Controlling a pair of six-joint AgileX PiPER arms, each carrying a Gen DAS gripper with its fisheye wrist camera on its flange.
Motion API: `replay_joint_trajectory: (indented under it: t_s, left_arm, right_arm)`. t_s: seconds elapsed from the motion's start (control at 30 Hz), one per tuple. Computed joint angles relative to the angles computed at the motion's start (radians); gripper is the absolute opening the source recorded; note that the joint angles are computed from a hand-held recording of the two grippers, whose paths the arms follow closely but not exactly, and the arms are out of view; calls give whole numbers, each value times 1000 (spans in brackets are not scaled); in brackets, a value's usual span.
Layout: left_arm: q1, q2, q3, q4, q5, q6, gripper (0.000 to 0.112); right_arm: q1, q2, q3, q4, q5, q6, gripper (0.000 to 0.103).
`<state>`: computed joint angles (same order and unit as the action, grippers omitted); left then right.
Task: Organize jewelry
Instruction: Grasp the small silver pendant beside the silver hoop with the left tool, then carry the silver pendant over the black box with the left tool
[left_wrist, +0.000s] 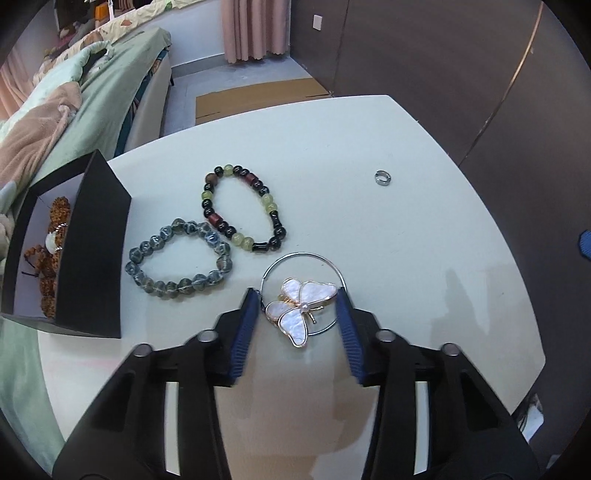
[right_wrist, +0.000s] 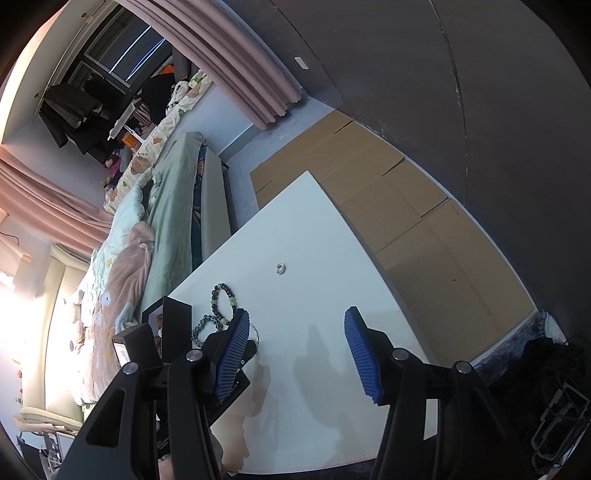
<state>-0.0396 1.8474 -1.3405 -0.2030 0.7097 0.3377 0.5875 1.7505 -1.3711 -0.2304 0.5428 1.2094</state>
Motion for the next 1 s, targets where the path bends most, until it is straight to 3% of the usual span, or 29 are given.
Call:
replay_joint_trajectory:
  t_s: [0.03,0.1,0.2,0.23,0.27,0.73,1.0]
  left_arm:
    - [5,-3,3,0,4,3,28]
    - [36,17,-38,-67,56,57,28]
    - [63,10,-48,-103,75,96,27]
    - [72,9,-55,-123,89,113,24]
    - [80,9,-61,-138,101,126,12]
    - [197,20,-144,-279,231,231,12]
    - [295,44,-240,-359,336,264,12]
  right_arm:
    - [2,1,-2,-4,3,2,54]
    - [4,5,-10,-4,9,-2,54]
    - [11,14,-25,-8,20,-4,54]
    - [13,19,-33,-7,25,-7,54]
    - [16,24,-41,-8,30,-9,54]
    - [63,131,-202,3,132,-59,54]
    - [81,288,-398,109,223,-197,52]
